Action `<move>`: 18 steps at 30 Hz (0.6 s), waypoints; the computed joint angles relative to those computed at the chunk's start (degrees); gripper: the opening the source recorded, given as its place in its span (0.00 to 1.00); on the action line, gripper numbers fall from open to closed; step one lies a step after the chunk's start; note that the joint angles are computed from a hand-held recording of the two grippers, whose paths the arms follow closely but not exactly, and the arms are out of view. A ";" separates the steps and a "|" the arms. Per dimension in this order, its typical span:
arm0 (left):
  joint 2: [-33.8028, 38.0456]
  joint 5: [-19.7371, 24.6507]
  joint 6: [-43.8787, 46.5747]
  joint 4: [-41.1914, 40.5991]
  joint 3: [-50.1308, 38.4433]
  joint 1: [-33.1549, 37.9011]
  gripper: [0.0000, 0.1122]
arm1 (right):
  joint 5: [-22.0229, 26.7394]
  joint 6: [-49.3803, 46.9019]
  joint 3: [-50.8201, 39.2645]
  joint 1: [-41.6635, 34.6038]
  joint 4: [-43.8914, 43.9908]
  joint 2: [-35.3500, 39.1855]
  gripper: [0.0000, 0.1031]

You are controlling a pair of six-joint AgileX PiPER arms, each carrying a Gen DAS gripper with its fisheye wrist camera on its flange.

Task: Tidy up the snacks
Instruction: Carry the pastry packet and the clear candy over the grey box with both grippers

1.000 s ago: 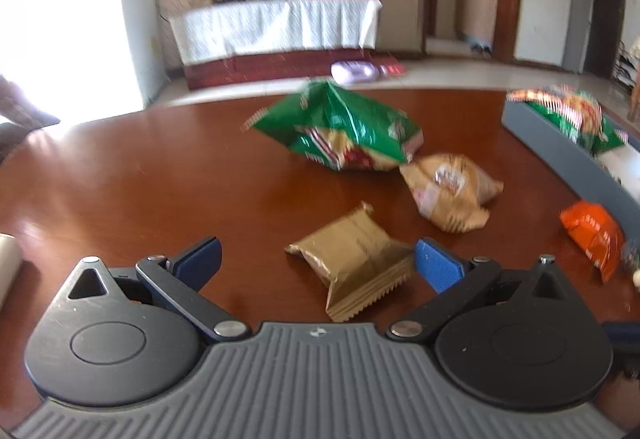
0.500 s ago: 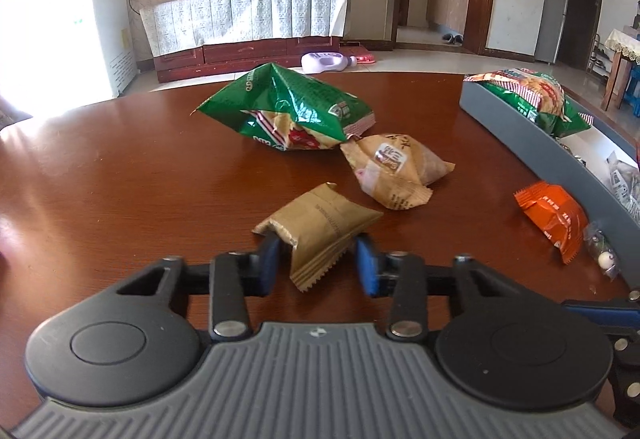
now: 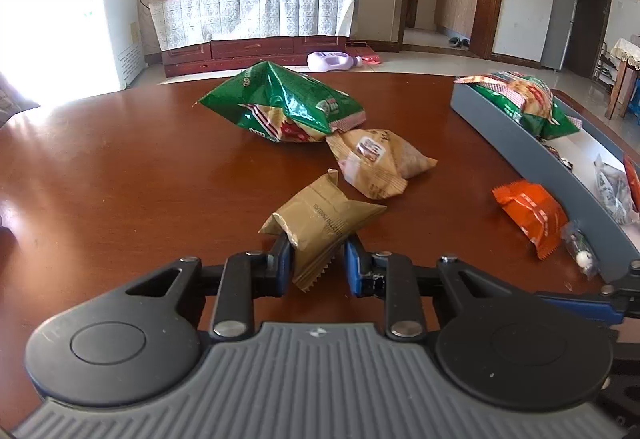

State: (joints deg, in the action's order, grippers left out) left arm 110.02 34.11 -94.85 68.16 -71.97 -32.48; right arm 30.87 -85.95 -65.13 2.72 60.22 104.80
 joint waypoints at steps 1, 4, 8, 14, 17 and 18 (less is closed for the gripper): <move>-0.10 0.03 0.36 -0.35 0.02 -0.17 0.28 | -1.47 -1.14 0.71 0.39 0.99 -0.27 0.13; 0.08 -0.16 1.10 -1.28 -0.12 -0.24 0.28 | -3.98 -2.80 0.91 1.17 2.53 0.28 0.17; -0.25 -1.01 1.35 -1.45 0.53 0.07 0.28 | -5.16 1.35 -1.13 1.82 -0.97 2.10 0.38; -0.54 -2.02 0.94 -1.97 0.66 0.64 0.28 | -6.14 -6.03 -2.25 2.83 1.95 2.96 0.51; -0.40 -1.93 1.09 -1.71 0.55 0.60 0.28 | -2.23 0.60 -6.71 2.50 -5.26 5.50 0.50; -0.48 -2.06 1.04 -1.57 0.70 0.65 0.28 | -0.61 3.14 -7.96 2.08 -6.38 6.12 0.45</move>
